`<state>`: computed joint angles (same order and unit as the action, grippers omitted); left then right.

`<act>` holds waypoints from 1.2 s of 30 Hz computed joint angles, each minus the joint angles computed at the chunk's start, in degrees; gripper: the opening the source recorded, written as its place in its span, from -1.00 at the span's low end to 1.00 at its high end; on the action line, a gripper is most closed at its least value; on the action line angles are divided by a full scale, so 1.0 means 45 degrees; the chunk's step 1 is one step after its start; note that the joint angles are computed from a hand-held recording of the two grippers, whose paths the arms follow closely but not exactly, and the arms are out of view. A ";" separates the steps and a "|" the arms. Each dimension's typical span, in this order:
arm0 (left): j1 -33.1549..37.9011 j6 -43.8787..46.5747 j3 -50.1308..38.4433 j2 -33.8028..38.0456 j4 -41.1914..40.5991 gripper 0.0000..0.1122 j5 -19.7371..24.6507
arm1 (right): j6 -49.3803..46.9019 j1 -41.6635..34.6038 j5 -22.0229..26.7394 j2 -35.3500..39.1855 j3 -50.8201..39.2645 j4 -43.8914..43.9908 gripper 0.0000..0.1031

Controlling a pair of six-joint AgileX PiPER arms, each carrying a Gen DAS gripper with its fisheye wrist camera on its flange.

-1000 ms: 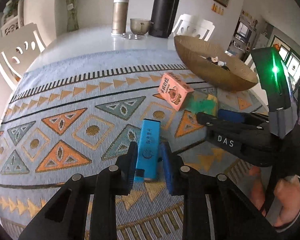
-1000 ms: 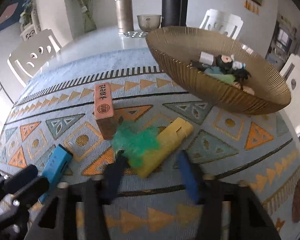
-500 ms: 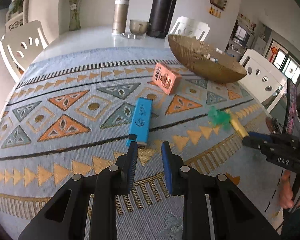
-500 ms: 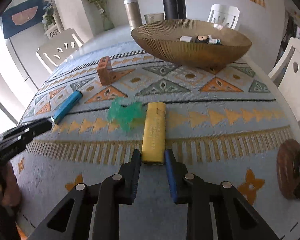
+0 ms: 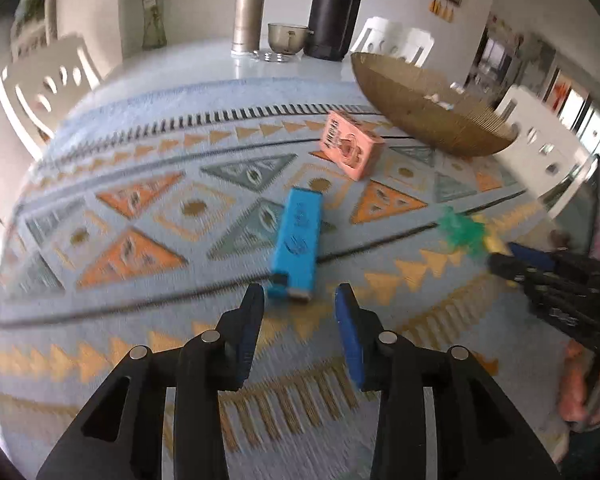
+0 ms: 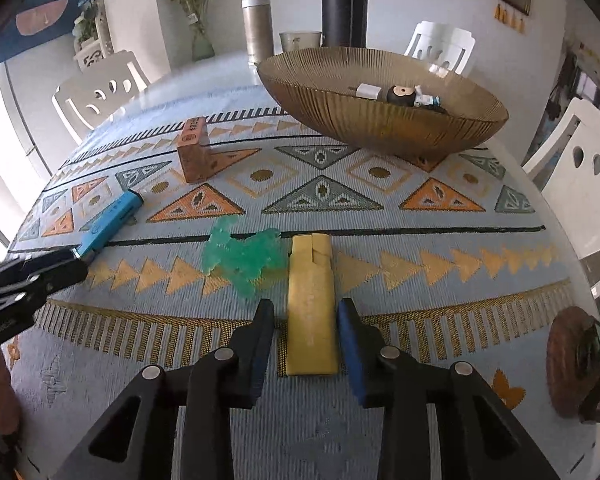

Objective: Organize rigid objects
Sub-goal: 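Close the right tool on the yellow lighter and lift it, then carry both lighters over the woven bowl and open both tools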

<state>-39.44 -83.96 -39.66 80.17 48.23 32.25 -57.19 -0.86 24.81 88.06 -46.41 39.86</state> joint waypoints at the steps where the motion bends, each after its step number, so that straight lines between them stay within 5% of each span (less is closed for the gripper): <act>1: 0.0102 0.0587 -0.0343 0.0270 -0.0334 -0.39 0.0262 | 0.0034 0.0010 -0.0059 -0.0038 0.0047 -0.0009 -0.47; 6: 0.0961 0.3153 -0.1944 0.1688 -0.1703 -0.39 0.0219 | -0.0047 0.0163 -0.0371 -0.0172 0.0231 -0.0079 -0.54; 8: 0.0975 0.3056 -0.2301 0.2053 -0.1541 -0.62 0.0289 | -0.0490 0.0096 -0.0226 -0.0178 0.0240 0.0201 -0.54; 10: 0.0750 0.2940 -0.2450 0.2219 -0.1321 -0.62 0.0305 | -0.1231 -0.0087 0.0167 -0.0234 0.0283 0.0754 -0.55; 14: 0.0145 0.1801 -0.1388 0.1085 -0.0978 -0.63 -0.0655 | -0.4851 -0.1857 0.3032 -0.0740 0.0509 0.3621 -0.55; 17: -0.0763 0.0394 -0.1005 0.0036 0.0073 -0.63 -0.0359 | -0.5531 -0.3248 0.5512 -0.0885 0.0380 0.4228 -0.55; 19: -0.1274 -0.0012 -0.1081 -0.0558 0.0379 -0.63 0.0088 | -0.5526 -0.3596 0.6164 -0.1101 0.0302 0.4309 -0.55; 31: -0.2207 0.1414 -0.4925 -0.0923 0.1283 -0.63 0.1764 | -0.3488 -0.4387 0.6680 -0.2316 -0.2446 0.4784 -0.55; 36: -0.0985 0.3514 -0.7559 0.0604 0.0494 -0.62 0.0728 | -0.0850 -0.3923 0.5485 -0.1270 -0.4881 0.4408 -0.55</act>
<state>-43.88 -68.15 -73.67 82.89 50.45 35.52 -61.02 -18.51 49.49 82.34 -68.38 59.70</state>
